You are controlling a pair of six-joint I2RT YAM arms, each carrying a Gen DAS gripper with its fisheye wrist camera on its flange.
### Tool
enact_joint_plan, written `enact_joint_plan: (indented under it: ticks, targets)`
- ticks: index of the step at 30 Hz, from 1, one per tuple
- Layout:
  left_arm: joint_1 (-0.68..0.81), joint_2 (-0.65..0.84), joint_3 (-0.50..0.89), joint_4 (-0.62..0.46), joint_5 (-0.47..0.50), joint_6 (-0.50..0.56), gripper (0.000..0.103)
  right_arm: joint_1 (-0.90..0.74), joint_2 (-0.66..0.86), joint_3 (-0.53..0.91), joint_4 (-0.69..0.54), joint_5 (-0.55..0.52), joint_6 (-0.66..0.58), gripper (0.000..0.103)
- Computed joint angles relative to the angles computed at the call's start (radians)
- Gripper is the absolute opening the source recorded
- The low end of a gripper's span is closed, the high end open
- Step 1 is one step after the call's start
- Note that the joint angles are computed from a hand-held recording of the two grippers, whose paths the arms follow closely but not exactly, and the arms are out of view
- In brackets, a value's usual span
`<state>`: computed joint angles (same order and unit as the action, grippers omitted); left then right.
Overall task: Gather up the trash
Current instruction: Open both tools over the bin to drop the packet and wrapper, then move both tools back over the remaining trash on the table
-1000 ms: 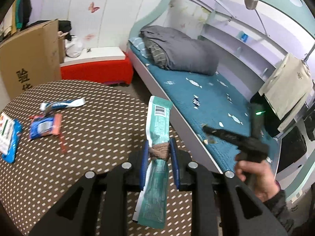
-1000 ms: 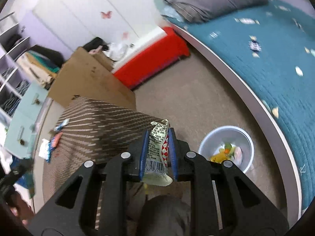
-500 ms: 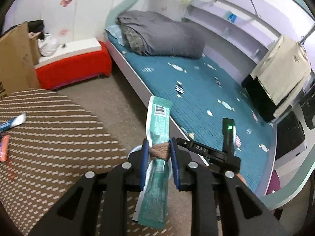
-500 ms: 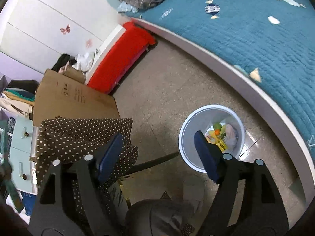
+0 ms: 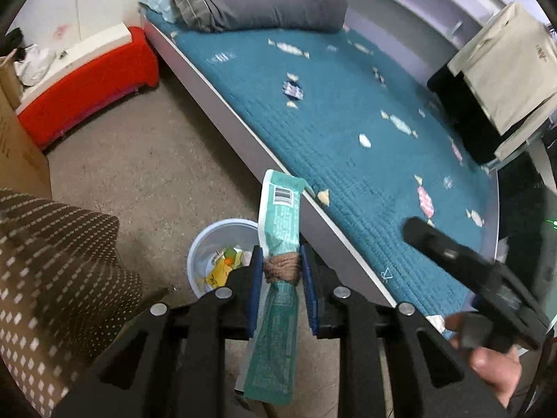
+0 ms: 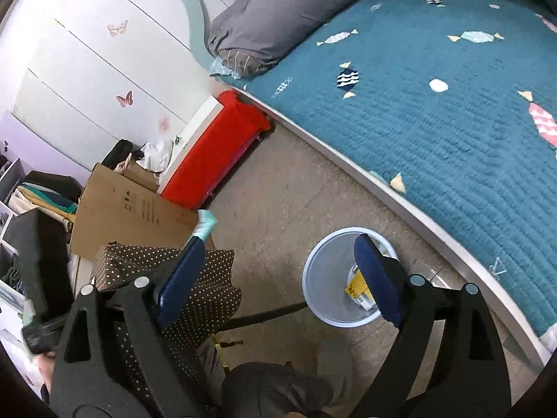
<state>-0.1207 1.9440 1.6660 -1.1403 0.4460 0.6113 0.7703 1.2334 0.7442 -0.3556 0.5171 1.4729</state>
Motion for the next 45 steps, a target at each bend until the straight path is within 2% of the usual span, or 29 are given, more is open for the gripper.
enact_joint_plan:
  ticks: [1, 3, 4, 5, 9, 16, 26, 33, 39, 42, 45]
  targets:
    - [-0.013, 0.023, 0.016, -0.002, -0.008, -0.009, 0.024, -0.001, -0.002, 0.002, -0.003, 0.001, 0.0, 0.086]
    - [-0.033, 0.063, 0.046, -0.007, -0.034, -0.033, 0.058, 0.002, 0.003, 0.004, -0.007, 0.005, 0.009, 0.089]
    - [-0.035, 0.081, 0.061, -0.009, -0.052, -0.057, 0.086, 0.005, 0.01, 0.004, -0.002, 0.006, 0.016, 0.089]
    - [-0.03, 0.084, 0.063, 0.0, -0.059, -0.072, 0.089, 0.006, 0.016, 0.005, 0.003, 0.004, 0.023, 0.09]
    - [-0.02, 0.069, 0.069, 0.002, -0.075, -0.099, 0.089, 0.025, 0.05, 0.034, -0.014, 0.021, 0.053, 0.097]
    - [0.058, -0.07, 0.007, 0.014, -0.018, -0.025, 0.093, 0.073, 0.142, 0.186, -0.139, 0.055, 0.074, 0.097]
    - [0.226, -0.234, -0.021, -0.051, 0.079, 0.121, 0.094, 0.173, 0.287, 0.496, -0.32, 0.127, 0.035, 0.097]
    - [0.427, -0.21, 0.105, -0.184, 0.173, 0.247, 0.094, 0.238, 0.44, 0.772, -0.448, 0.161, -0.014, 0.097]
    - [0.607, -0.118, 0.28, -0.316, 0.25, 0.372, 0.094, 0.278, 0.58, 1.014, -0.531, 0.178, -0.072, 0.097]
    - [0.684, -0.06, 0.37, -0.375, 0.277, 0.415, 0.094, 0.296, 0.672, 1.167, -0.578, 0.174, -0.116, 0.097]
    - [0.753, 0.007, 0.47, -0.42, 0.292, 0.446, 0.094, 0.307, 0.813, 1.408, -0.66, 0.156, -0.194, 0.097]
